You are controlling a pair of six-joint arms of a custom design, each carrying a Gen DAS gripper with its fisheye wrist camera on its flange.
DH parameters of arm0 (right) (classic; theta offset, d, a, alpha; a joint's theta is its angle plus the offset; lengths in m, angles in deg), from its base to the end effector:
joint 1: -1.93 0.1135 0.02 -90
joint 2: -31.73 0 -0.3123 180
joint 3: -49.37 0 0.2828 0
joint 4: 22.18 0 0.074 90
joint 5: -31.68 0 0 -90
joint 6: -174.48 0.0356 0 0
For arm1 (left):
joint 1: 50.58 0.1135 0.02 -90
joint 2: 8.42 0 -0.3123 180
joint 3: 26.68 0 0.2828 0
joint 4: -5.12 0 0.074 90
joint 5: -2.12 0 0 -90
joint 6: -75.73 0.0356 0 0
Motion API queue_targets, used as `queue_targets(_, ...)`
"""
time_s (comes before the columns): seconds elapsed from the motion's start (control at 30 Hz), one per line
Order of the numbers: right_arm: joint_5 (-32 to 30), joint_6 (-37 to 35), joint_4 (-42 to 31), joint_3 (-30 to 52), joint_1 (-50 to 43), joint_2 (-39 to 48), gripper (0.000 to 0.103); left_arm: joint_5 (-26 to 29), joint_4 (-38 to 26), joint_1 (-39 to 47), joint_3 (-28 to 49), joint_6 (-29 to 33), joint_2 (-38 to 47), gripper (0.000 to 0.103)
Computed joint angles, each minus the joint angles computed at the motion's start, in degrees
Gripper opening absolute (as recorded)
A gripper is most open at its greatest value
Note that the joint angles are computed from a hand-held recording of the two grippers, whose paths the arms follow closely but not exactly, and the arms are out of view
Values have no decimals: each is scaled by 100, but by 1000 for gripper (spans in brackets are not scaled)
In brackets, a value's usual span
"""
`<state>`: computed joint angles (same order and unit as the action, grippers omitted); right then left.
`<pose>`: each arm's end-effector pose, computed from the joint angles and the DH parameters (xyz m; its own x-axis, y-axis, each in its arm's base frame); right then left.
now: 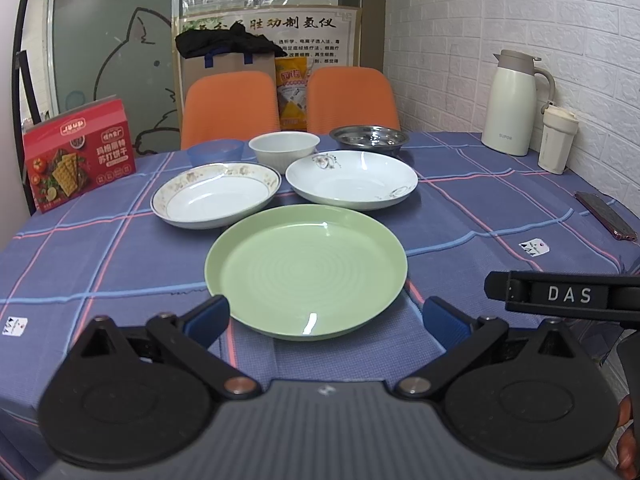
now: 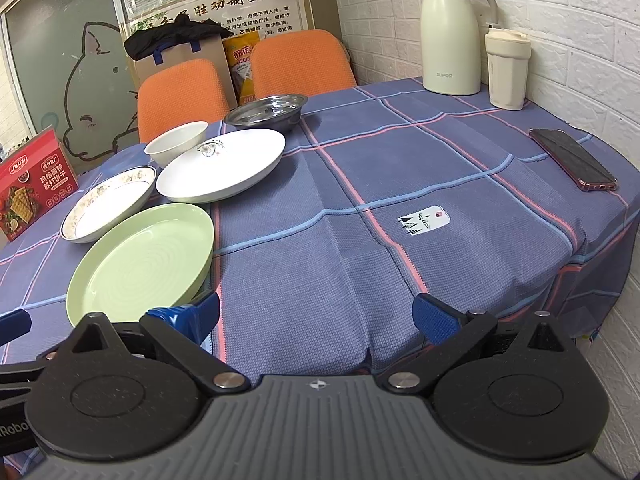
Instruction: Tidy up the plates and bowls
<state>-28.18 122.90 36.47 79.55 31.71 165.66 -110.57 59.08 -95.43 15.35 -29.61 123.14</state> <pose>0.2201 0.1054 -0.0105 -0.5574 0.3002 -0.7741 0.2865 0.9446 0.1600 0.2340 -0.2134 0.0022 -0.5110 0.1641 -0.8438 0.3039 0.9527 0.0012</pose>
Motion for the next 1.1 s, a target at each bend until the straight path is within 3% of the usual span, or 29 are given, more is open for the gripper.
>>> queue_targets(1.1,24,71,-205,96,105,-49,91,50,-93,-19,12,-44,-30,102)
